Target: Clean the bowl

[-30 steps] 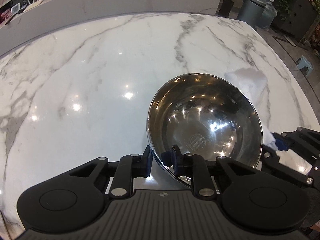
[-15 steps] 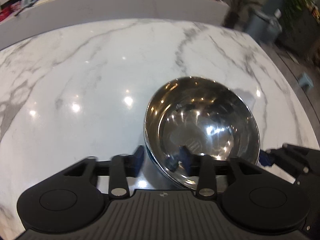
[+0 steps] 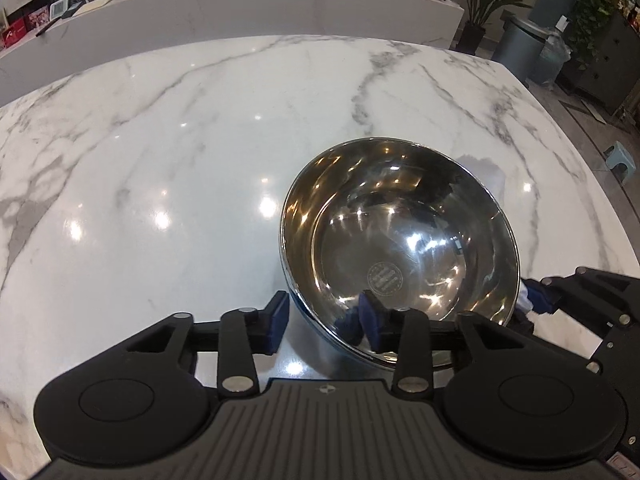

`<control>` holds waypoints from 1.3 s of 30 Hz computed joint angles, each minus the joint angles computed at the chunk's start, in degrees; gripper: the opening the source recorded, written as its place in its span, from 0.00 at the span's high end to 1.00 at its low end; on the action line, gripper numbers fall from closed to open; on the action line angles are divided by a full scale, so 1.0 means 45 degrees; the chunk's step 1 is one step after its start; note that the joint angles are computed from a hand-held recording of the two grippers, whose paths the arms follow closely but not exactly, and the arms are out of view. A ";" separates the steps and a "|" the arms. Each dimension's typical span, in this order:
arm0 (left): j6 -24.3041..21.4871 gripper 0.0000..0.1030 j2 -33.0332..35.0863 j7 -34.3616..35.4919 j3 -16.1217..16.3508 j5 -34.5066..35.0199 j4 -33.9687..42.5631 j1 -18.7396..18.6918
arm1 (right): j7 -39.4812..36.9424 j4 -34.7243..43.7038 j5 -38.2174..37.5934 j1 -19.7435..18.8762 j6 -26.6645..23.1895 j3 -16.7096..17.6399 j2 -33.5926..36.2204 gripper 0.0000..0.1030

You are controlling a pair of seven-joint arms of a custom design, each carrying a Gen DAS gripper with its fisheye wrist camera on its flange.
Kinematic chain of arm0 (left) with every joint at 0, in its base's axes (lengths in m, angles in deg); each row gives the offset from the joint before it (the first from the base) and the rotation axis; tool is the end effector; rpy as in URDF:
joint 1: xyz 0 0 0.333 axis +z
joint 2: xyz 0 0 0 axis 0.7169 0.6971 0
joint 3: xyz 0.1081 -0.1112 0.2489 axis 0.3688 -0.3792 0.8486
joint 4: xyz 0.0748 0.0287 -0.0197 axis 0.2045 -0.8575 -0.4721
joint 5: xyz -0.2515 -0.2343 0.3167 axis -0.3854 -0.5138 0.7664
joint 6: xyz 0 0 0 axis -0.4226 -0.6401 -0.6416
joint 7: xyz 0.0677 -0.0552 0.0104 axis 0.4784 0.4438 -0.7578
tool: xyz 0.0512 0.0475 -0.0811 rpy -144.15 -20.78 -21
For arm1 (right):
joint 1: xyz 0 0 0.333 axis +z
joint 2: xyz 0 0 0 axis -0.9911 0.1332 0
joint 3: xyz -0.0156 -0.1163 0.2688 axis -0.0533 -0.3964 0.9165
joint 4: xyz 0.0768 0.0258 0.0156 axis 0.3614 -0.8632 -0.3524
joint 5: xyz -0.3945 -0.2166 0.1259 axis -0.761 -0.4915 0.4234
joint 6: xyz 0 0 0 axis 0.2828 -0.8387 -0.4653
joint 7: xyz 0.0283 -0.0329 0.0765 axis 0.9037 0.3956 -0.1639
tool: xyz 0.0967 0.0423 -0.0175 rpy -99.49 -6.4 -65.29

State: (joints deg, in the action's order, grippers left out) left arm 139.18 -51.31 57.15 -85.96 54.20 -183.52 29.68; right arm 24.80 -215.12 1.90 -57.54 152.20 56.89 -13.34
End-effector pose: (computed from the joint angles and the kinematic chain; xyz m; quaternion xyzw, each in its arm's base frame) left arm 0.4283 -0.3492 0.4171 -0.7166 0.6461 -0.2182 0.1463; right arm 0.4141 0.1628 0.3895 -0.8251 0.4278 -0.2377 0.2822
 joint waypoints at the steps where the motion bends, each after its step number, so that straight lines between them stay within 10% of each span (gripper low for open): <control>1: -0.0079 0.73 0.0002 -0.0024 -0.0063 0.0136 0.0035 0.0031 | 0.0102 -0.0053 -0.0031 -0.0111 0.0150 0.0112 -0.0056 0.85; 39: -0.0184 0.72 0.0214 0.0289 0.0118 0.0454 0.0236 -0.0053 | -0.0414 -0.0045 0.0336 0.0039 -0.0380 0.0122 -0.0372 0.85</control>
State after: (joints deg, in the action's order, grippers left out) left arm 138.35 -50.35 58.45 -85.43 56.25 -182.46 29.44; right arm 22.93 -215.32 3.41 -57.36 150.49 57.44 -15.02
